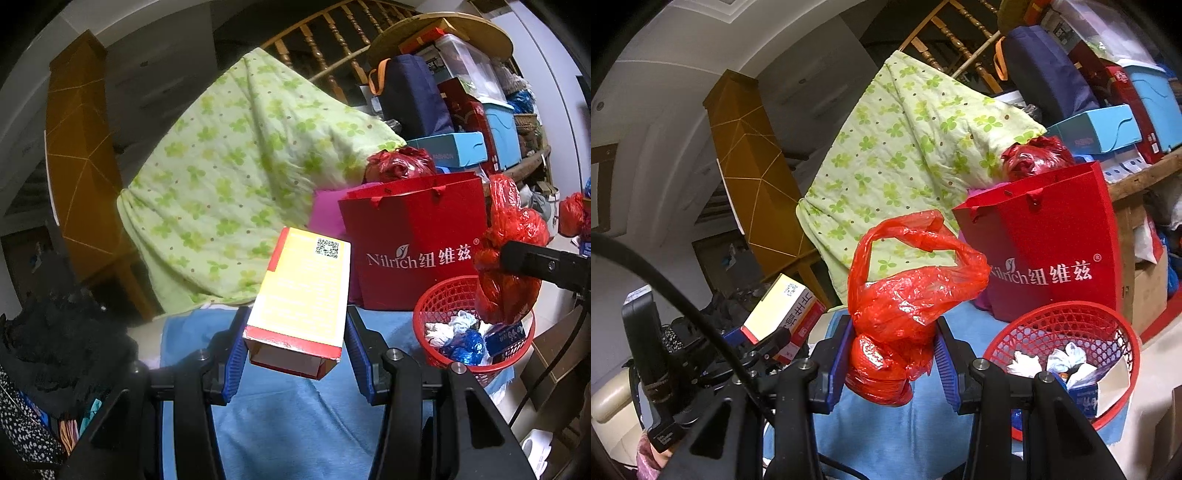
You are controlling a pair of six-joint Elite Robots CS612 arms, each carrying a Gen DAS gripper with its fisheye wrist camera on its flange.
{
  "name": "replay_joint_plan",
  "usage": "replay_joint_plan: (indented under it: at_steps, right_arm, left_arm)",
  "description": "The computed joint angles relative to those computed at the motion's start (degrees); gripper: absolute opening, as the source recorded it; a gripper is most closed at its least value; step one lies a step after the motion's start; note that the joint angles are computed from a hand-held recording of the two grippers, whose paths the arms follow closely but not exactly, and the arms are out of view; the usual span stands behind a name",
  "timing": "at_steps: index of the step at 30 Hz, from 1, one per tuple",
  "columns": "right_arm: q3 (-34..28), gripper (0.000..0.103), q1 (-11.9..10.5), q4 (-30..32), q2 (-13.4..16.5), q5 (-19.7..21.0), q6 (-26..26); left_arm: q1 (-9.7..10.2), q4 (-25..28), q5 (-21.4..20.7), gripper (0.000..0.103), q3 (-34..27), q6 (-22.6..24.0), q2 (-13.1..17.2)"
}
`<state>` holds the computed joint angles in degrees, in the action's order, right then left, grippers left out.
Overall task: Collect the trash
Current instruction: 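Lift the medicine box and red bag and carry both toward the red basket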
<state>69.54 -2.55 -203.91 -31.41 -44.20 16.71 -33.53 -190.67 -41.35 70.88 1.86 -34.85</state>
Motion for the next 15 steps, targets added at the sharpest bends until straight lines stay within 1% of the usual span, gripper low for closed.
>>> replay_joint_plan:
  at_steps: [15]
  right_arm:
    - [0.1, 0.045, -1.3, -0.9, 0.3, -1.1, 2.4]
  left_arm:
    - [-0.58, 3.1, -2.0, 0.051, -2.9, 2.2, 1.5]
